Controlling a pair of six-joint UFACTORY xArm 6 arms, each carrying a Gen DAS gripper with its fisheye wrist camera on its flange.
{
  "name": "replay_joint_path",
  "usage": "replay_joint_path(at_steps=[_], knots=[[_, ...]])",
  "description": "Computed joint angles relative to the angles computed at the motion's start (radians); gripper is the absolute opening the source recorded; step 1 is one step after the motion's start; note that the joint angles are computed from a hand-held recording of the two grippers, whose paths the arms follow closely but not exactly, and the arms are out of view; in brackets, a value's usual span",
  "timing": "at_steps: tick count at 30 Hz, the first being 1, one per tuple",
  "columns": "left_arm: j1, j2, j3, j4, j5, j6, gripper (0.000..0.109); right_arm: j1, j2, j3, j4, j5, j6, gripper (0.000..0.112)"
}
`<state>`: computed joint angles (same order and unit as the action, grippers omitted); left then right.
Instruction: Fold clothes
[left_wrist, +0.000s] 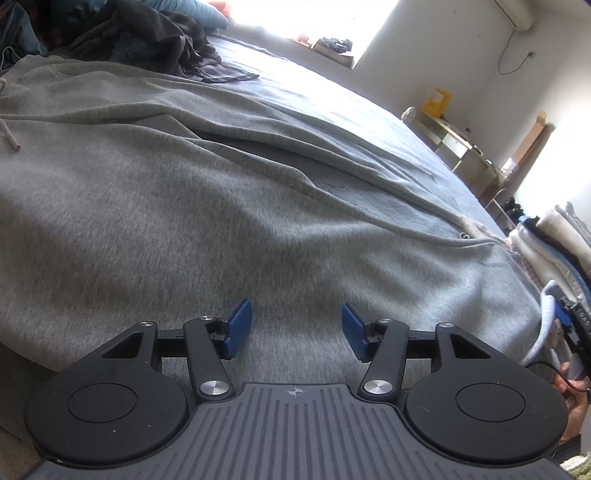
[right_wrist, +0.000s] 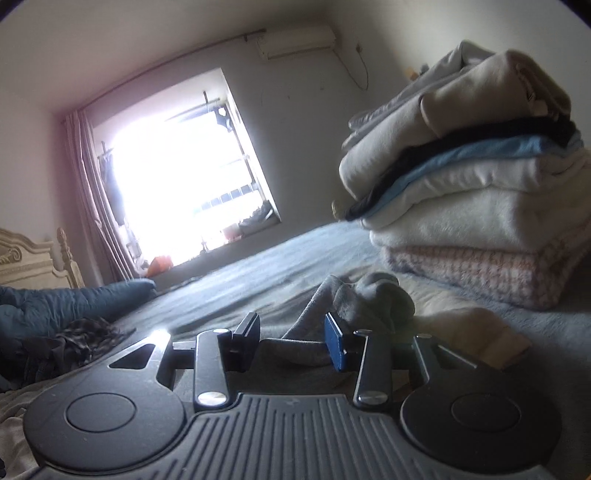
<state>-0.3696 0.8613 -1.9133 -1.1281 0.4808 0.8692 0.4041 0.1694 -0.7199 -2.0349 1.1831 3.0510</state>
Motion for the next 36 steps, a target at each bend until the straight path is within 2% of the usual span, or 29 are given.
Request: replay_joint_path(at_steps=[7, 10, 14, 20, 22, 24, 26, 28, 31, 33, 36], knots=[[0.002, 0.008, -0.010, -0.002, 0.009, 0.002, 0.056, 0.050, -0.008, 0.032, 0.138, 0.107, -0.057, 0.043], [0.002, 0.012, -0.015, -0.001, 0.011, 0.002, 0.057, 0.062, 0.010, 0.021, 0.218, 0.132, -0.094, 0.055], [0.002, 0.014, -0.019, 0.004, 0.014, 0.000, 0.058, 0.028, 0.014, 0.027, 0.216, 0.087, -0.061, 0.057], [0.002, 0.017, -0.026, 0.013, 0.017, -0.009, 0.058, 0.023, -0.002, 0.035, 0.174, 0.095, -0.060, 0.055], [0.002, 0.017, -0.024, 0.009, 0.017, -0.008, 0.058, 0.021, -0.011, 0.035, 0.161, 0.084, -0.083, 0.050], [0.002, 0.017, -0.025, 0.008, 0.016, -0.008, 0.058, 0.015, -0.027, 0.039, 0.161, 0.059, -0.112, 0.026], [0.002, 0.020, -0.029, 0.007, 0.017, -0.009, 0.058, 0.022, -0.059, 0.056, 0.182, 0.048, -0.154, 0.009], [0.002, 0.023, -0.033, 0.002, 0.019, -0.005, 0.058, 0.048, -0.100, 0.082, 0.224, 0.069, -0.211, 0.007], [0.006, 0.027, -0.039, -0.008, 0.029, 0.005, 0.059, 0.085, -0.141, 0.096, 0.356, 0.104, -0.408, 0.007], [0.009, 0.030, -0.043, -0.015, 0.035, 0.010, 0.059, 0.082, -0.151, 0.096, 0.440, 0.089, -0.541, 0.012], [0.012, 0.034, -0.049, -0.022, 0.042, 0.013, 0.059, 0.062, -0.132, 0.083, 0.593, 0.087, -0.580, 0.018]])
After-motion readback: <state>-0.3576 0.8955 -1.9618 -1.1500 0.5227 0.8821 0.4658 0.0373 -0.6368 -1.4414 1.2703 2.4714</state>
